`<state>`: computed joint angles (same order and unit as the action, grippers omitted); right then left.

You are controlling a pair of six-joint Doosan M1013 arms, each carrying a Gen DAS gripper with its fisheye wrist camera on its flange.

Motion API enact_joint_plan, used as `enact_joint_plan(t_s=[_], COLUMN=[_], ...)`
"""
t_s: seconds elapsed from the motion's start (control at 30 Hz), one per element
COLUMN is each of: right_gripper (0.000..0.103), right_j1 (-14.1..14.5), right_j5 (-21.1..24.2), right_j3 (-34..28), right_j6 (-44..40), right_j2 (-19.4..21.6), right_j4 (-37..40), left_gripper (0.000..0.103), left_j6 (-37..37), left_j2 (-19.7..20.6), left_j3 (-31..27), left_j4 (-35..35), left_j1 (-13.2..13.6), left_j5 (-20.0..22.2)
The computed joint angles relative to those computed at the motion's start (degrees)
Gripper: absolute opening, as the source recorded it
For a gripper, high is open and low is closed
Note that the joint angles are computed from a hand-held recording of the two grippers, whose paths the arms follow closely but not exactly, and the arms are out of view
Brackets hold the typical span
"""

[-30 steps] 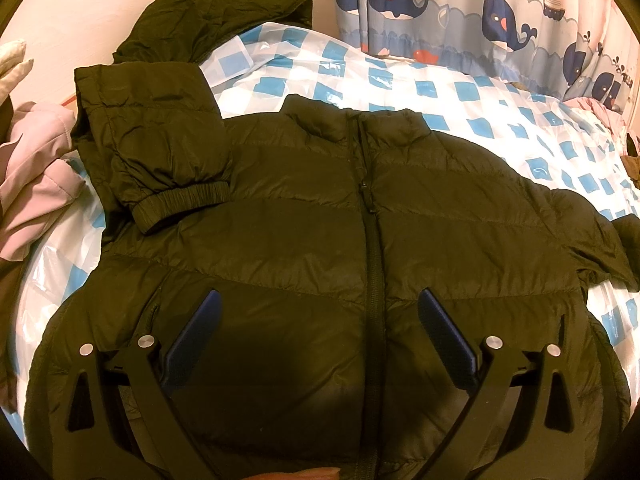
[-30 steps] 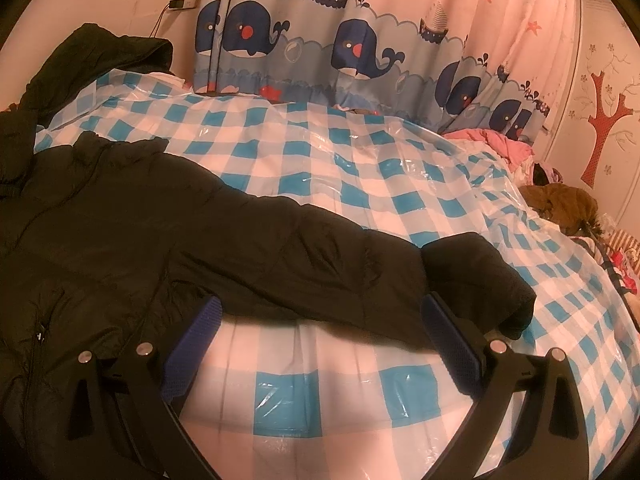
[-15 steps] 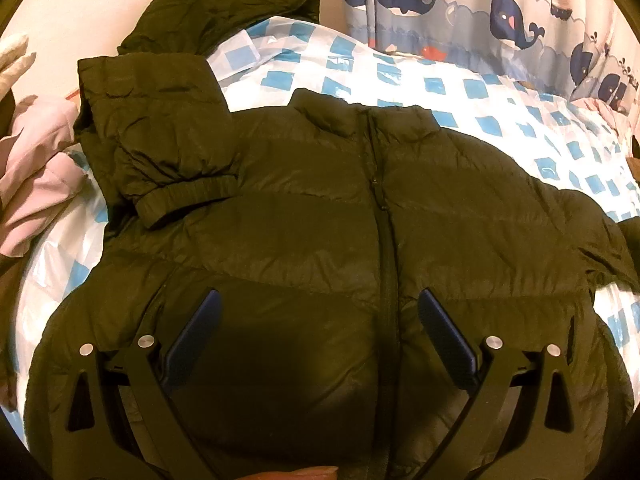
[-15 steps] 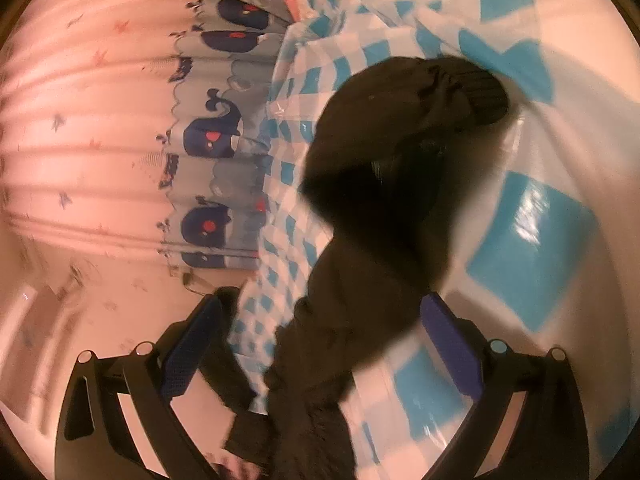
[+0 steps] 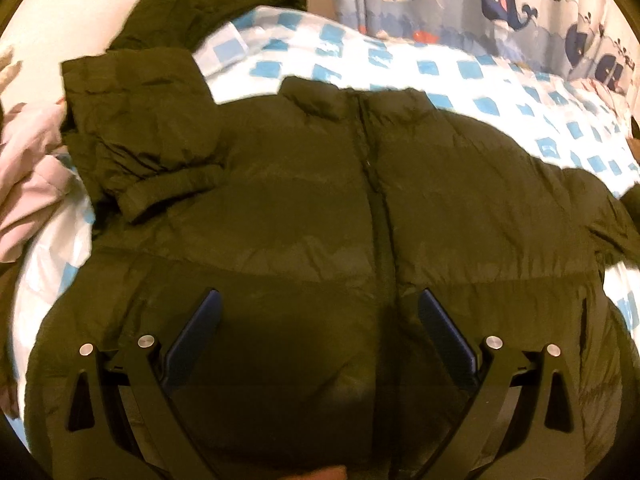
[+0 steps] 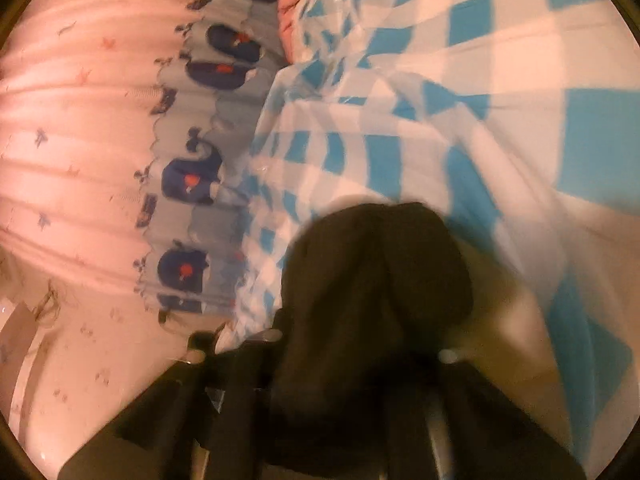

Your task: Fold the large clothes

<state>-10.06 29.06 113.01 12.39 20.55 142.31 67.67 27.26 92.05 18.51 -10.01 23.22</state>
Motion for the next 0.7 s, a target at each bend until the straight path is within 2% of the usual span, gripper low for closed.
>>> enact_joint_plan(t_s=[0.07,0.2,0.33,0.4,0.57,0.7], right_gripper=[0.009,0.009,0.009,0.009,0.009,0.009], right_j1=[0.3,1.5,3.1,4.4,9.4,14.9], right_j5=[-1.2,-2.8,-5.9,-8.3,-13.2,-16.5], right_j3=[-0.3,-1.1,-2.8,-4.5,-11.0,-18.6], right_j6=[-2.3,-6.8,-11.7,-14.0,-22.4,-23.3], right_j2=[-1.0,-3.1,-5.4,-5.9,-6.6,-4.9], right_j4=[-0.1,2.5,4.6,5.4,7.2,1.1], left_gripper=[0.094,0.094,0.094,0.094,0.095,0.095], left_j6=[3.2,5.8,-4.2,-2.5,2.5,3.2], left_j2=[0.4,0.0,-1.3,-1.9,-2.8,-3.5], left_j3=[-0.4,-0.1,1.2,1.5,1.6,1.9], left_j4=[-3.4,-8.2,0.4,-2.2,-8.3,-10.1], left_j1=[0.3,1.3,1.1,1.5,2.3,3.4], left_j5=[0.9,-0.7,-3.4,-3.9,-4.6,-4.9])
